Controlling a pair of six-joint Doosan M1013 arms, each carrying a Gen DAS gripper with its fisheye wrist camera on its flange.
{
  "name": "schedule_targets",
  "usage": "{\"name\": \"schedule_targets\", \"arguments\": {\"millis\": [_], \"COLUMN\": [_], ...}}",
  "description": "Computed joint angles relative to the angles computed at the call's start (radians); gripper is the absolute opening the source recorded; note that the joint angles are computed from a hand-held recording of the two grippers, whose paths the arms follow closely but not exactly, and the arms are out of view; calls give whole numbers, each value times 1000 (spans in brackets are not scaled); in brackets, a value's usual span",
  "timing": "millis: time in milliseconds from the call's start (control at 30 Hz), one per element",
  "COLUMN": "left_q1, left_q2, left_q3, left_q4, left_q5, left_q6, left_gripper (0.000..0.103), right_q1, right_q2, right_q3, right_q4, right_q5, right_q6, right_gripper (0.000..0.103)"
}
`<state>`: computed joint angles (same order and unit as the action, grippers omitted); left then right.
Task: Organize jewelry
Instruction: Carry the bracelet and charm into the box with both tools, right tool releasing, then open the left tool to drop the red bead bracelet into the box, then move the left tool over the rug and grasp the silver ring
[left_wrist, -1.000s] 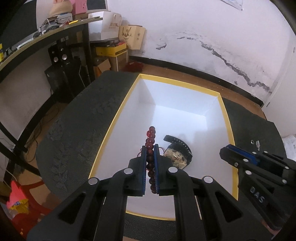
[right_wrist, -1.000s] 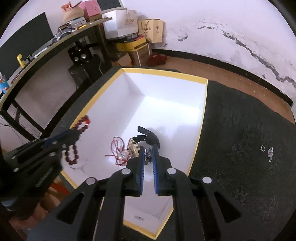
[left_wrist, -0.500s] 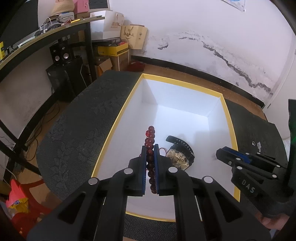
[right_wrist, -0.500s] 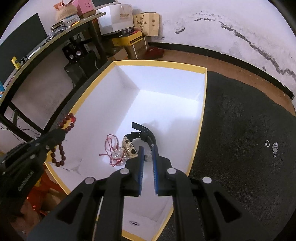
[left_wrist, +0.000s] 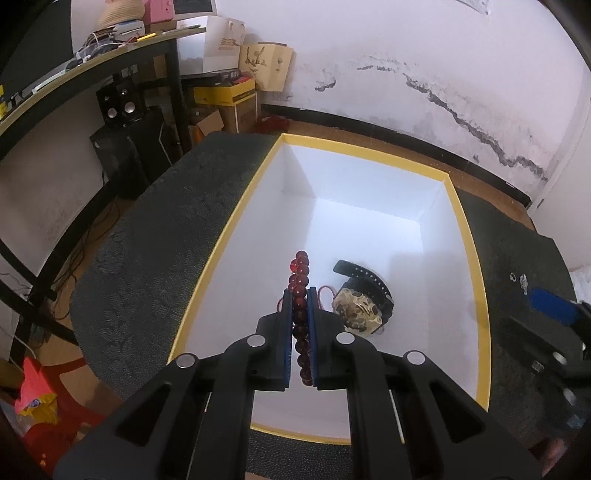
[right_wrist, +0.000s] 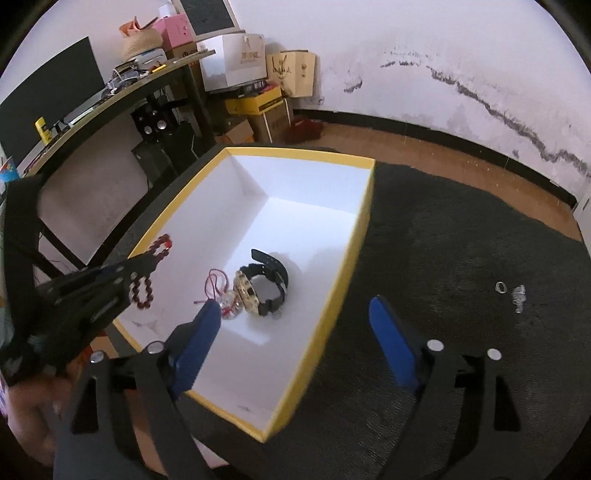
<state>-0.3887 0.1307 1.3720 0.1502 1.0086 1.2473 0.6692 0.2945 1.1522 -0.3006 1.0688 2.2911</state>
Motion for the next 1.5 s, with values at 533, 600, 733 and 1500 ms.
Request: {"name": "schedule_targets", "arguments": {"millis": [533, 600, 733, 1500], "left_q1": [-22, -23, -28, -77], "left_q2": [12, 12, 14, 0], "left_q3": [23, 26, 30, 53], "left_q4": [26, 29, 40, 148], "left_q5": [-4, -7, -7, -58], "left_q6": [2, 4, 3, -58], "left_gripper": [7, 7, 7, 89], "right_q1": [59, 65, 71, 82], "right_q2": [-220, -249, -311, -440], "right_q3": [216, 244, 309, 420], "right_q4": [-173, -198, -239, -305], "right_q5": [-17, 4, 39, 66], "right_q6": [140, 161, 227, 393], "right_gripper": [90, 90, 90, 90]}}
